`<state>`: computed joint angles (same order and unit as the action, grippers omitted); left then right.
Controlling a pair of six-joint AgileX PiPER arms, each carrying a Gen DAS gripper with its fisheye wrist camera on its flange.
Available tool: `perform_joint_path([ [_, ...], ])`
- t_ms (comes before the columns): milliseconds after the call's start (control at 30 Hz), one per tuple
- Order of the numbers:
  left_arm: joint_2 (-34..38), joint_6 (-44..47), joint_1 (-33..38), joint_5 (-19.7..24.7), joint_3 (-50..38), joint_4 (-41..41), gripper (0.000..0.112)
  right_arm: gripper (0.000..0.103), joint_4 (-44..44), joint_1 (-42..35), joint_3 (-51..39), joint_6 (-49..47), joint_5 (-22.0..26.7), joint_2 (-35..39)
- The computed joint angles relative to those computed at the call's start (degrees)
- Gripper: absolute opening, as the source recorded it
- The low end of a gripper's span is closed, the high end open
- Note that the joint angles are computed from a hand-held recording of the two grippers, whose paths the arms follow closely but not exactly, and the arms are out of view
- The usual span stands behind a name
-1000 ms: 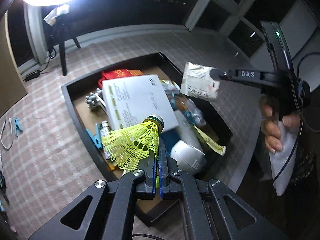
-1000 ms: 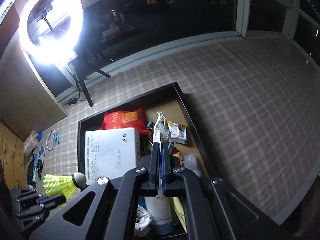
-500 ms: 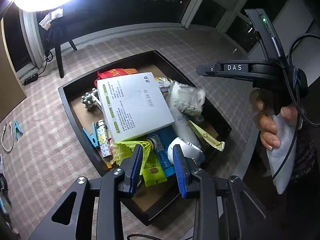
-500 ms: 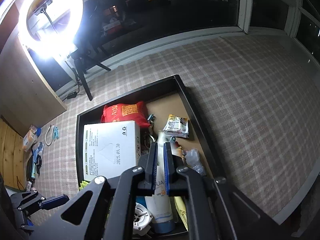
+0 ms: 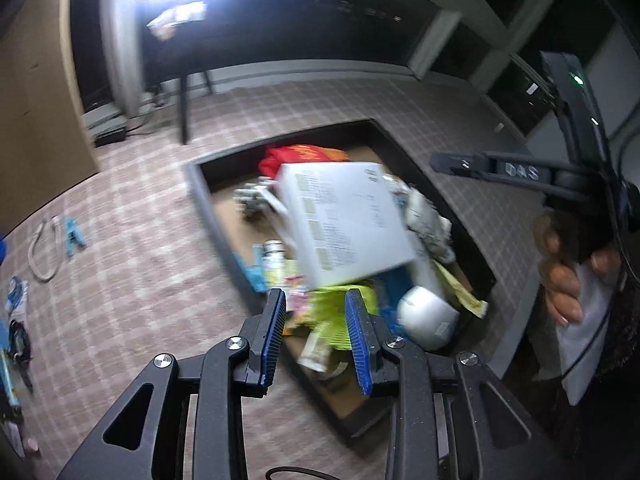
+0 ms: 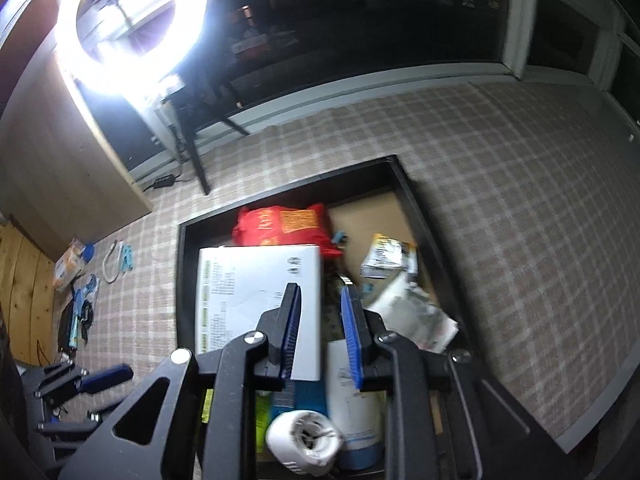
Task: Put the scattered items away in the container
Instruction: 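Grasp the white USB cable with the left gripper while the right grasps the blue clothespin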
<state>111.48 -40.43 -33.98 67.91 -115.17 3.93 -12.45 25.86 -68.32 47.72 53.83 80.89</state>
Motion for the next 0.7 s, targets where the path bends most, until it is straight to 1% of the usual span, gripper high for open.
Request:
perform_joint_path([
  [167, -7.3, -1.1, 5.7, -3.6, 11.7, 1.1, 0.029, 0.021, 0.7, 3.7, -7.1, -1.1, -0.2, 7.1],
  [300, -12.2, -1.3, 11.3, -6.0, 19.7, 1.7, 0.029, 0.021, 1.9, 6.5, -14.7, -3.2, 0.4, 14.3],
  [467, -16.4, 0.8, 19.8, -8.6, 28.0, 0.6, 0.029, 0.021, 3.0, 9.9, -27.3, -6.4, 2.7, 25.1],
  [600, -18.0, 3.9, 27.3, -10.8, 33.3, -0.5, 0.029, 0.021, 4.6, 11.7, -39.8, -9.2, 6.3, 35.0],
  [700, -17.6, 6.5, 32.8, -12.3, 35.6, -2.0, 0.029, 0.021, 5.9, 13.0, -54.0, -11.9, 11.8, 44.4],
])
